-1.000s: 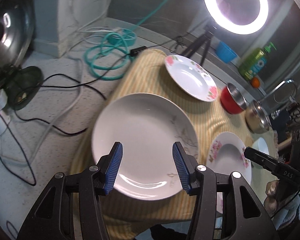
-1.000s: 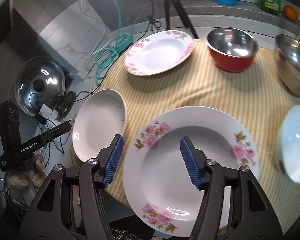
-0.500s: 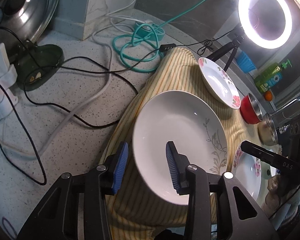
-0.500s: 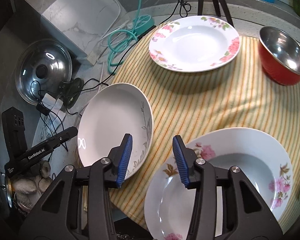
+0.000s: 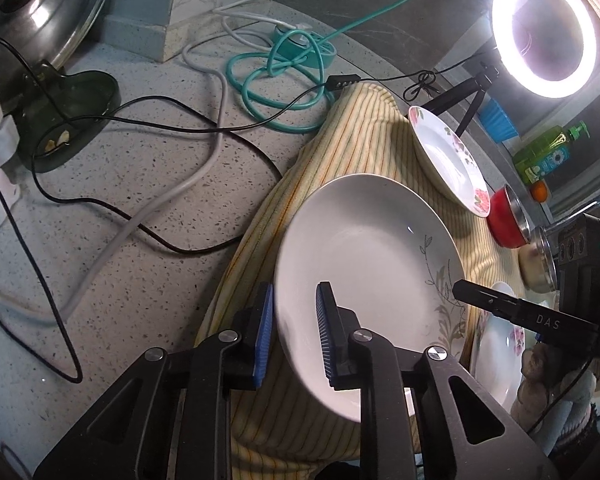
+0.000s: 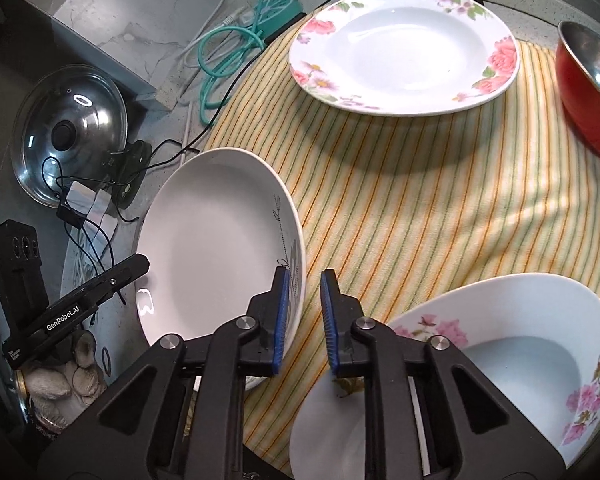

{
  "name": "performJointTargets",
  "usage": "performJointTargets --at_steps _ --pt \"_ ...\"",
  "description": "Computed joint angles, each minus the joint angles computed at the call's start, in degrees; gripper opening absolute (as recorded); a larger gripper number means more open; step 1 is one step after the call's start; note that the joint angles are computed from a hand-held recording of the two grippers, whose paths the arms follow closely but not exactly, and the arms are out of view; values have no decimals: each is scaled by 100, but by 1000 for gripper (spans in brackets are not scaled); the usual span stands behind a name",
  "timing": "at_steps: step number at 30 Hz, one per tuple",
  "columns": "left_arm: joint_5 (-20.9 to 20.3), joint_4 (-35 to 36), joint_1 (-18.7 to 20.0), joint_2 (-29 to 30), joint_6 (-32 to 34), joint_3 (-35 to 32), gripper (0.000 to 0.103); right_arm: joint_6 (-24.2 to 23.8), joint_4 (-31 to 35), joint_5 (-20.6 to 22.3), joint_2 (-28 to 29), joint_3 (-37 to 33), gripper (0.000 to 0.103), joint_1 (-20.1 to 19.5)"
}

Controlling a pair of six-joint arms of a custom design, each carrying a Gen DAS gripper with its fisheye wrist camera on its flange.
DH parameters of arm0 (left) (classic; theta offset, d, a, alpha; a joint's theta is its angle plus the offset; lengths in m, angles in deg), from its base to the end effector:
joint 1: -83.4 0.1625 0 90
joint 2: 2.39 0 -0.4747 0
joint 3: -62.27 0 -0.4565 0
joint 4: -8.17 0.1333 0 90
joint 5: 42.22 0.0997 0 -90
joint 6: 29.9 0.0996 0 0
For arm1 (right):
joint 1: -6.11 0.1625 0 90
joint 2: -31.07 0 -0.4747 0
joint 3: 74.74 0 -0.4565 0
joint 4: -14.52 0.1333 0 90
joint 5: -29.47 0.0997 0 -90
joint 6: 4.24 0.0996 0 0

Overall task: Organize plates and bowls
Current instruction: 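Carry the grey-leaf plate with the left tool onto the pink-flower plate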

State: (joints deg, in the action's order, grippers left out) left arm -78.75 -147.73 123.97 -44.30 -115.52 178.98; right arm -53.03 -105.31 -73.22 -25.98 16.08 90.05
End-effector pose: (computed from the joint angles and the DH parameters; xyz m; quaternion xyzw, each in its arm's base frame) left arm -0.2884 -0.5277 -0.0349 -0.2434 0.8572 -0.3880 0.2355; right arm 0.0337 -0.7381 0.2033 0.3654 -0.9236 -0.0812 0.0823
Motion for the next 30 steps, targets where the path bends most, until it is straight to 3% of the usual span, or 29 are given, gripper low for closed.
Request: performJointTargets --at_steps 6,19,30 --pt "-32 -98 35 21 121 -4 19 -10 33 -26 50 10 9 12" --pt "-33 69 9 21 103 -64 19 -130 -157 -45 -23 117 9 34" --pt "137 -93 -142 62 412 -236 19 -27 102 197 -282 39 9 -59"
